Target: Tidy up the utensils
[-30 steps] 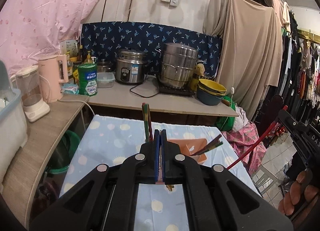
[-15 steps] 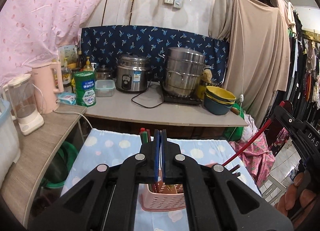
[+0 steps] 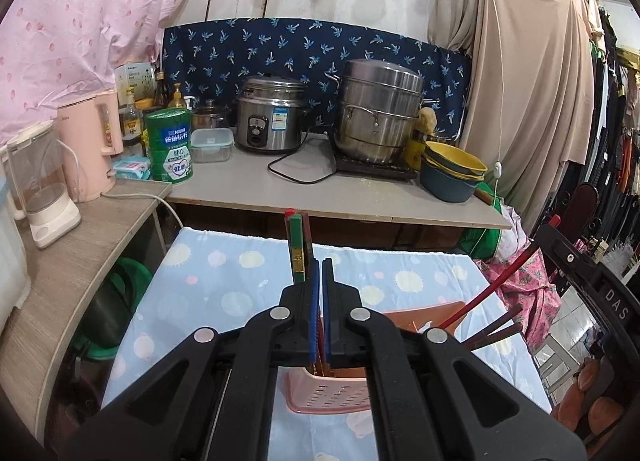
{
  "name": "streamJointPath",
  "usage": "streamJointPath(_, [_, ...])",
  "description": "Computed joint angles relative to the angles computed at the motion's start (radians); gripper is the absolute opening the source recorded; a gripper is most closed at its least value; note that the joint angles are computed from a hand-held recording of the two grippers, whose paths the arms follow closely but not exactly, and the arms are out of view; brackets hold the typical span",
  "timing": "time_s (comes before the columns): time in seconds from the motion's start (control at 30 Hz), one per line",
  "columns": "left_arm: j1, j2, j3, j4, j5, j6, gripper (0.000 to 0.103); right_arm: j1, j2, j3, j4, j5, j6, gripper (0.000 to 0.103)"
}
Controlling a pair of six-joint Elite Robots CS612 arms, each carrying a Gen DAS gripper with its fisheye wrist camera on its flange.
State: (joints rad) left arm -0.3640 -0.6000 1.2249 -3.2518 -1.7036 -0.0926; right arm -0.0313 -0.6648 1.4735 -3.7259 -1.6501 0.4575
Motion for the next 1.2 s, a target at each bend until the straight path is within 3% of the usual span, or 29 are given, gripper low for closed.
streamJointPath(0.33, [-0.005,-0.003,0.01,0.009,0.008,-0.004,0.002,0.003,0.002,0.003,0.048,0.017,-0.018,0.008])
streamJointPath(0.47, [-0.003,-0.006,0.018,0.013,0.001,-0.015,0.003,0.003,0.003,0.007,0.048,0.016,-0.018,0.013])
streamJointPath(0.57, [-0.002,-0.007,0.025,0.011,0.006,-0.017,0.011,0.003,0.001,0.012,0.051,0.018,-0.021,0.013])
streamJointPath(0.7, [-0.005,-0.013,0.044,-0.007,0.029,-0.014,0.035,0.005,-0.003,0.022,0.044,0.013,-0.026,0.019])
streamJointPath(0.77, [-0.007,-0.018,0.057,-0.019,0.038,-0.003,0.037,0.005,-0.005,0.027,0.041,0.014,-0.022,0.022])
streamJointPath(0.87, [-0.01,-0.03,0.084,-0.032,0.049,0.009,0.049,0.006,-0.012,0.047,0.031,0.019,-0.01,0.033])
streamJointPath(0.93, [-0.013,-0.039,0.105,-0.04,0.06,0.02,0.049,0.007,-0.018,0.066,0.018,0.024,-0.001,0.04])
streamJointPath(1.2, [-0.019,-0.076,0.185,-0.038,0.069,0.037,0.049,0.022,-0.047,0.139,0.017,0.024,-0.019,0.04])
